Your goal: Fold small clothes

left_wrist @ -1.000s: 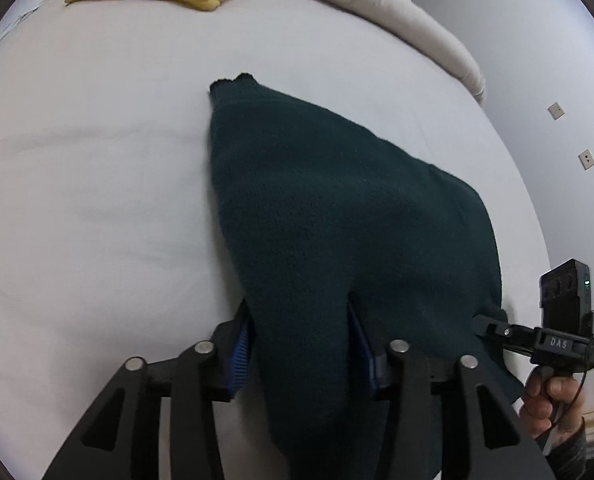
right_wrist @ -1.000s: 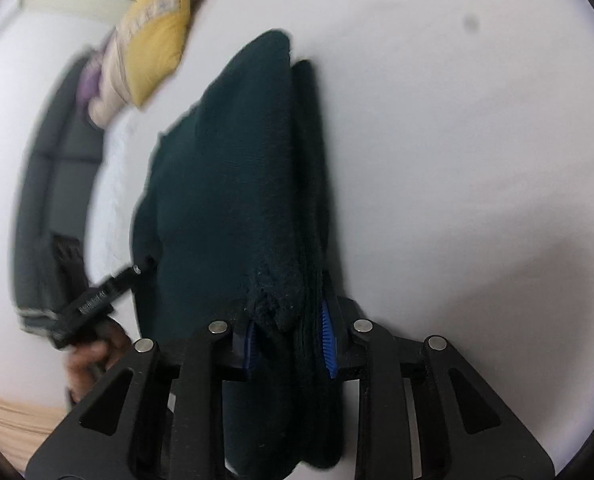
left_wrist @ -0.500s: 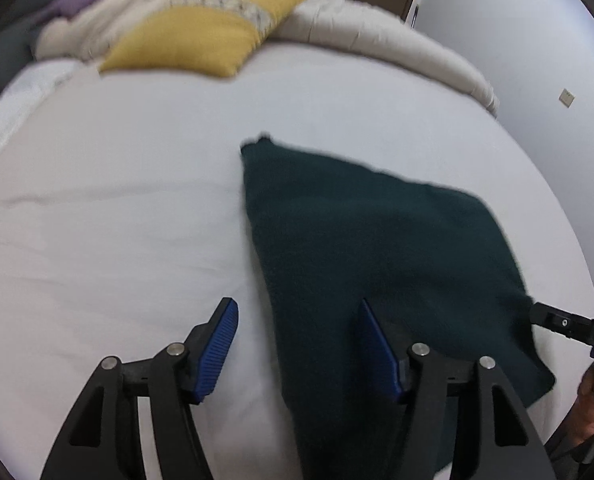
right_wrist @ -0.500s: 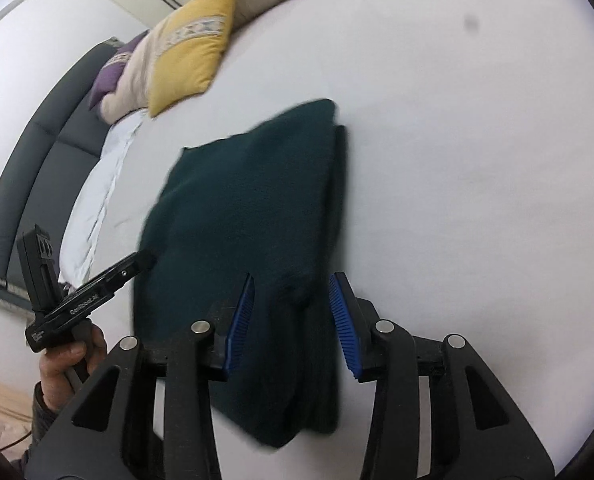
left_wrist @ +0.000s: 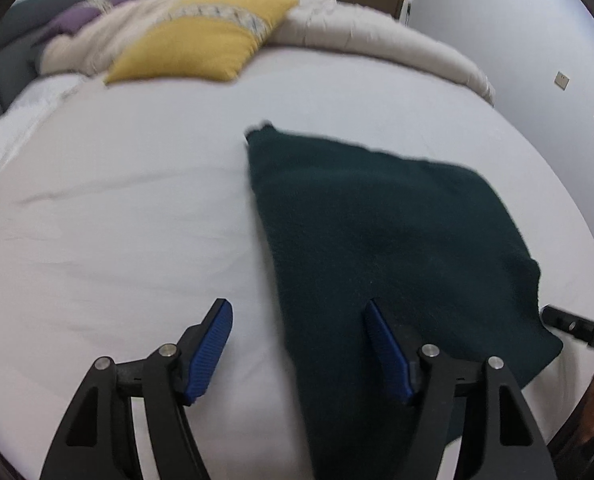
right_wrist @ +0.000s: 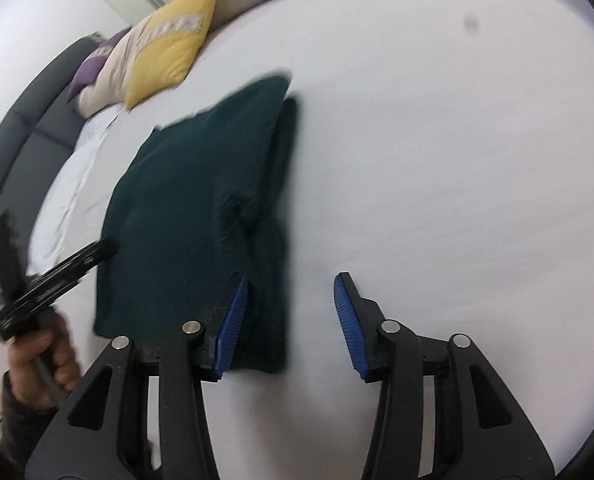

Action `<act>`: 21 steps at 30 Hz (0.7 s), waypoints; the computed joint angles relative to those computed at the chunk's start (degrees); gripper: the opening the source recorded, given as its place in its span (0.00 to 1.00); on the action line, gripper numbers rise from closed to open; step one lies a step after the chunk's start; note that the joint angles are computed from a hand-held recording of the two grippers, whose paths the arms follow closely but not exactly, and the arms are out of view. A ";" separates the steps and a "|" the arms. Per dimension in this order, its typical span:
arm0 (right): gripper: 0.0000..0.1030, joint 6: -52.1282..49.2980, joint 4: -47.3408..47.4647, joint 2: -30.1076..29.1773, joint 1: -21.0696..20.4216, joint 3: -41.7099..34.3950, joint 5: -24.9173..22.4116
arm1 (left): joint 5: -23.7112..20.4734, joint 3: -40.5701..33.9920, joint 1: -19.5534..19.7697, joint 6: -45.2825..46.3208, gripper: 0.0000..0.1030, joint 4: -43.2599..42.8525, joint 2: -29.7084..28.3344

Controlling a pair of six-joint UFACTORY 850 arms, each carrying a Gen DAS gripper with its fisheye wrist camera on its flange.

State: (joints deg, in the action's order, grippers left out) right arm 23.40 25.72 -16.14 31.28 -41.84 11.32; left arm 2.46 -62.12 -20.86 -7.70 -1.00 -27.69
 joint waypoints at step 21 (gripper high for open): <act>1.00 -71.70 62.59 16.03 28.30 -2.38 48.31 | 32.43 16.73 -11.31 52.53 1.00 -60.29 22.16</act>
State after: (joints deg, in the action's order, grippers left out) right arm -48.30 88.32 -0.11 59.57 -44.23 59.63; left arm 34.89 -45.39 -32.17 44.83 -61.29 -5.53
